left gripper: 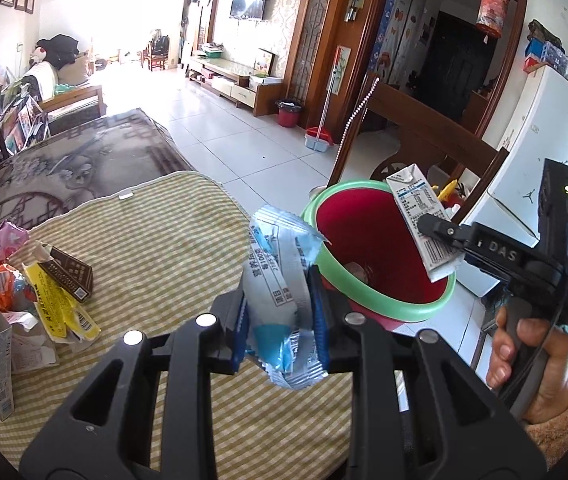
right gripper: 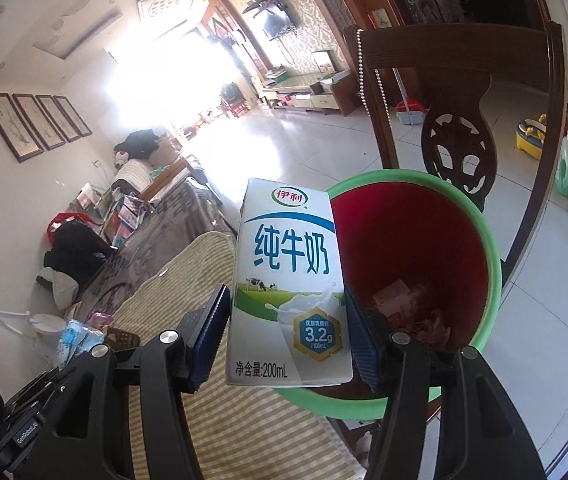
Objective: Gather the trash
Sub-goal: 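Drop the milk carton into the red bin with the right tool while the left tool drops the wrapper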
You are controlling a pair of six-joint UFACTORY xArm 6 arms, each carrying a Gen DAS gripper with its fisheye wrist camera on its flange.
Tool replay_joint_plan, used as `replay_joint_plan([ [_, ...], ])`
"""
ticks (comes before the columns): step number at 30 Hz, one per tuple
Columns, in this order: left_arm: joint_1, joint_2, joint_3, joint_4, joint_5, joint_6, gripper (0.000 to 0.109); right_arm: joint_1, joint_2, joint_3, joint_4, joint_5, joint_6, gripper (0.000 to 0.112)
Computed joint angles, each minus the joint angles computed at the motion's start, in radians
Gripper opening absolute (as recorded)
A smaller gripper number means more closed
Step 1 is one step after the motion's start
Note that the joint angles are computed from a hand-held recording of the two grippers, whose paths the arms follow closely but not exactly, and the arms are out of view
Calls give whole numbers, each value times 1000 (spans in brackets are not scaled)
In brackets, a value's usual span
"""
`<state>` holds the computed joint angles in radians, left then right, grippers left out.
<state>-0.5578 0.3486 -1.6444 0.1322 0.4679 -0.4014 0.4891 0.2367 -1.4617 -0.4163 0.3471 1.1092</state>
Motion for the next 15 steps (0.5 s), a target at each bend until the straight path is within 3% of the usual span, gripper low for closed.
replay_joint_plan([
  [9, -6, 48, -50, -76, 4, 67, 25, -30, 31, -4, 10, 47, 27, 56],
  [13, -12, 82, -92, -112, 11, 105, 25, -33, 21, 8, -71, 52, 122, 71],
  [15, -13, 105, -121, -202, 12, 165, 25, -30, -6, 25, -178, 59, 225, 71],
])
